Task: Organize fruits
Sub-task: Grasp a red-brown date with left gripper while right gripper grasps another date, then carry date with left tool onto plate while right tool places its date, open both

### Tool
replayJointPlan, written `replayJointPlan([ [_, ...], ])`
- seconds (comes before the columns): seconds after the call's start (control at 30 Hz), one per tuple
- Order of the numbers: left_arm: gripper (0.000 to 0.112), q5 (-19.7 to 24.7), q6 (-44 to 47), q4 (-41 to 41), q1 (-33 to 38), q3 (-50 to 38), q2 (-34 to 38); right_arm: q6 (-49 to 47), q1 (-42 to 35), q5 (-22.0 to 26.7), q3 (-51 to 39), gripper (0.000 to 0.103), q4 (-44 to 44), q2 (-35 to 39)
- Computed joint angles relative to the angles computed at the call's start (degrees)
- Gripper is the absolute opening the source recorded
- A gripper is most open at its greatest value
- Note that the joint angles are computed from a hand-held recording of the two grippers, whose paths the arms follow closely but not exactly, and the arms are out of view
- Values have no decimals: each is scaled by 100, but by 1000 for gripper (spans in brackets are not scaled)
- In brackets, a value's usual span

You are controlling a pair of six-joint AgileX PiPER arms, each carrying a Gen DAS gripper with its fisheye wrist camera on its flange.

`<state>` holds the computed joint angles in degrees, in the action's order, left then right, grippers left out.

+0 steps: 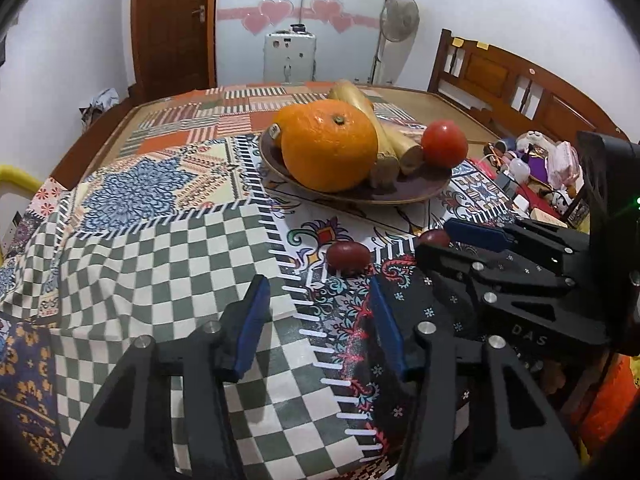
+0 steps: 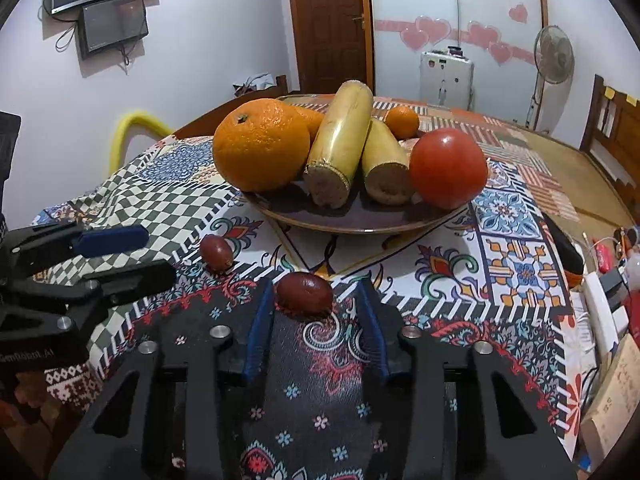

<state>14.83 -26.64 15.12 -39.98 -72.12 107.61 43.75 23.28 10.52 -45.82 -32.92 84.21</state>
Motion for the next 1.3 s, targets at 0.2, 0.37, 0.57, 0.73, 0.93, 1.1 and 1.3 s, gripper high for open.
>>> replayJointPlan([
  [0.2,48,167,591,-551,-26,-356,227,-587,-9,-84,100,24,506,-131],
  [0.37,46,371,605,-519,-105,-715,449,-872,-155,-171,219,24,753,-292],
  [0.57,38,717,582,-515,-121,-1215,779,-1517,-424,-252,355,24,1372,-505],
  [0.73,29,788,697,-712,-79,-1380,876,-1500,-543,-308,419,24,1377,-608],
  [0.93,27,789,704,-766,-98,-1370,831,-1661,-682,-370,410,24,1503,-629],
  [1.1,27,706,624,-672,-176,-1353,697,-2445,-817,-333,266,24,2193,-597],
  [1.3,27,601,551,-568,-287,-1489,631,-3260,-897,-258,-30,24,2873,-495],
])
